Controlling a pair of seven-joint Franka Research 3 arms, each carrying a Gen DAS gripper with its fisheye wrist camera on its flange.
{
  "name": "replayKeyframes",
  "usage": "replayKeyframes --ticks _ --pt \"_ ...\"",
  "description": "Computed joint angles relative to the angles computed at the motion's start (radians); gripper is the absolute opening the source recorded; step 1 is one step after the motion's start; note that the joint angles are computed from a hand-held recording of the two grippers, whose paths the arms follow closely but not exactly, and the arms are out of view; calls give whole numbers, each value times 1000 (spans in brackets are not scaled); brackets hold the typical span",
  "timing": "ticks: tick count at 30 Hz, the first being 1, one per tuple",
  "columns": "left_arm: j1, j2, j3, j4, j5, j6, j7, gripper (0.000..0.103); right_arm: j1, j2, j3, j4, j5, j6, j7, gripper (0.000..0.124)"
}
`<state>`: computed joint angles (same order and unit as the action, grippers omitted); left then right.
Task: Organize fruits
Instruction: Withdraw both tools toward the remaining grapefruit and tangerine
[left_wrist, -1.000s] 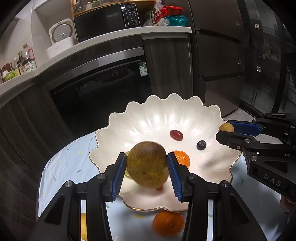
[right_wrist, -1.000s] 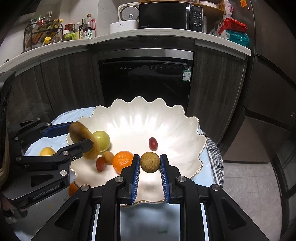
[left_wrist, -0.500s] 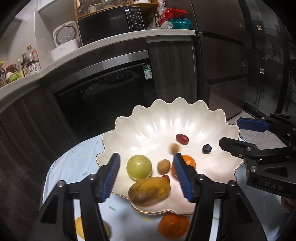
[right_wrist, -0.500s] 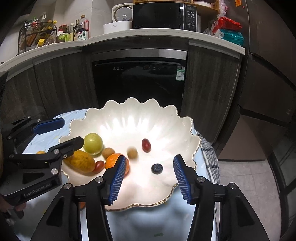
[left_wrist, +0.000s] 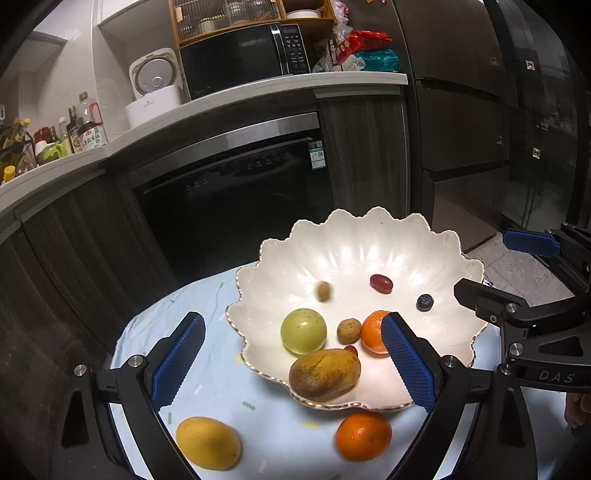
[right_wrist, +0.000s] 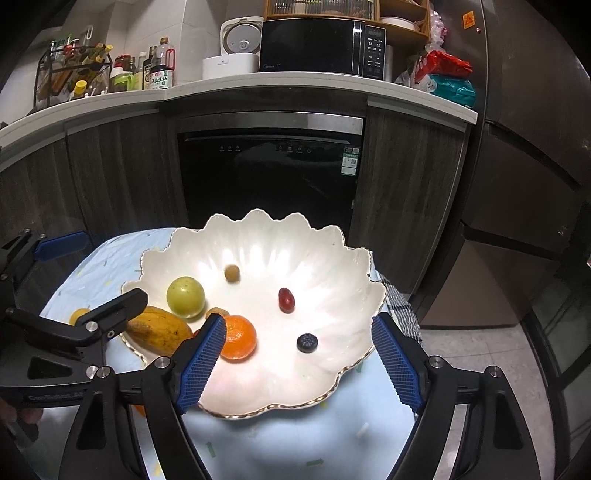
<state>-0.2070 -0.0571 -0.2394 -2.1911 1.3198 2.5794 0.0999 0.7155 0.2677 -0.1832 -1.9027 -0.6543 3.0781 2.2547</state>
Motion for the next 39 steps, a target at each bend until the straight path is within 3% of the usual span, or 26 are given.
replayKeyframes --ticks 11,29,39 --pt "6 -92 -24 -71 -19 -31 -22 100 14 -50 0 -30 -139 -8 140 85" --pt "45 -262 -64 -225 -71 -15 -43 101 -86 -121 159 -78 -348 -57 382 85" --pt "79 -352 -73 -320 -100 23 -49 101 -99 -119 220 -78 -372 -101 431 85"
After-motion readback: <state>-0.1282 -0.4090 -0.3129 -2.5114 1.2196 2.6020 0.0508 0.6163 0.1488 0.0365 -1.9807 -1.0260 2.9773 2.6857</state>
